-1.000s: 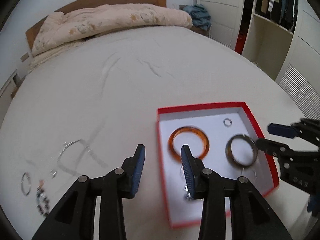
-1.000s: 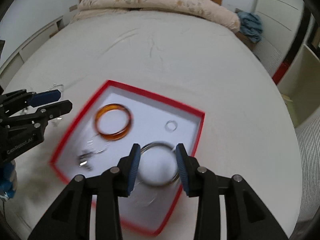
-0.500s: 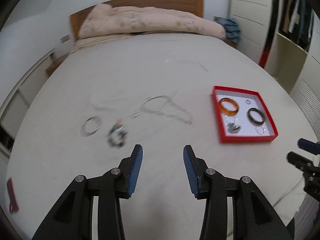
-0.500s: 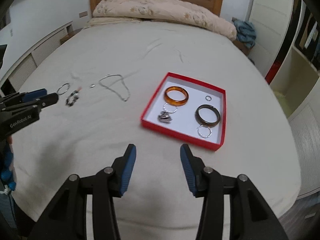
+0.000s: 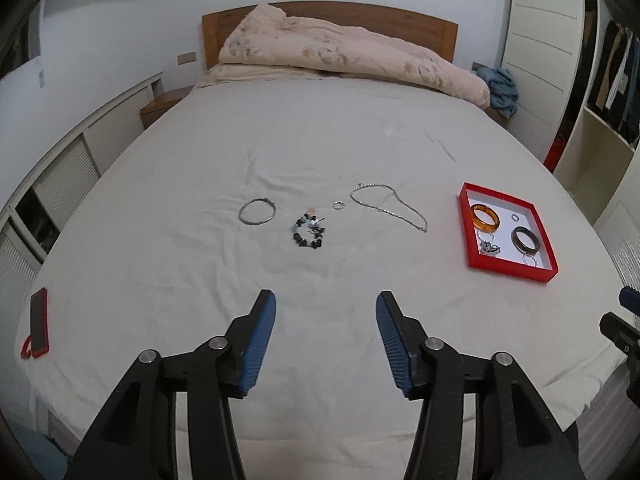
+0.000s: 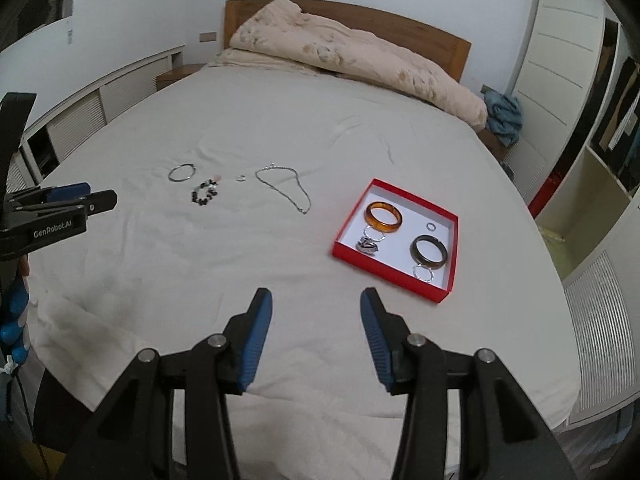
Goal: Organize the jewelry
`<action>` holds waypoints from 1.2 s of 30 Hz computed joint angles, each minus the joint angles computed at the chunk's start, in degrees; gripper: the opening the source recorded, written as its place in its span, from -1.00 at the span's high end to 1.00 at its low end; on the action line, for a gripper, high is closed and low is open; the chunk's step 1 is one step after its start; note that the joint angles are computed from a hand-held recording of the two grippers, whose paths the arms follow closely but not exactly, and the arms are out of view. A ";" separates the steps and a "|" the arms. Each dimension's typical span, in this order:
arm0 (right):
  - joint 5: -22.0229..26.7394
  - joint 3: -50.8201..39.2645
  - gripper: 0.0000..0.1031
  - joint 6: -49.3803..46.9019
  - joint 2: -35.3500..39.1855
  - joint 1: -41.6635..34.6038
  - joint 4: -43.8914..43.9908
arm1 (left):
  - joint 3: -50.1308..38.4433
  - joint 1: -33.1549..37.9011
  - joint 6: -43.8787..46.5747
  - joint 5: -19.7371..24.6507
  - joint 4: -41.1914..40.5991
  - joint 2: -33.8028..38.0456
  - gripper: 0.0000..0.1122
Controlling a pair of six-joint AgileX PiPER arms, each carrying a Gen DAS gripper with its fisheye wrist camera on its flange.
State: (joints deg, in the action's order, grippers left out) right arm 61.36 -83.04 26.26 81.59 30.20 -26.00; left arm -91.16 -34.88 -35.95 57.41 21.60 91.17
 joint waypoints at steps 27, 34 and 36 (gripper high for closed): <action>2.59 -2.46 0.15 1.46 2.71 6.68 -2.76 | 12.40 5.32 -1.04 -4.83 -1.40 -8.53 -0.01; -0.36 -4.46 0.15 -2.94 6.56 3.94 2.31 | 14.69 9.27 1.93 -7.37 -4.40 -6.78 -0.16; -3.33 -5.33 0.15 -5.95 9.23 1.47 6.54 | 15.91 12.12 4.07 -10.22 -7.38 -5.26 -0.16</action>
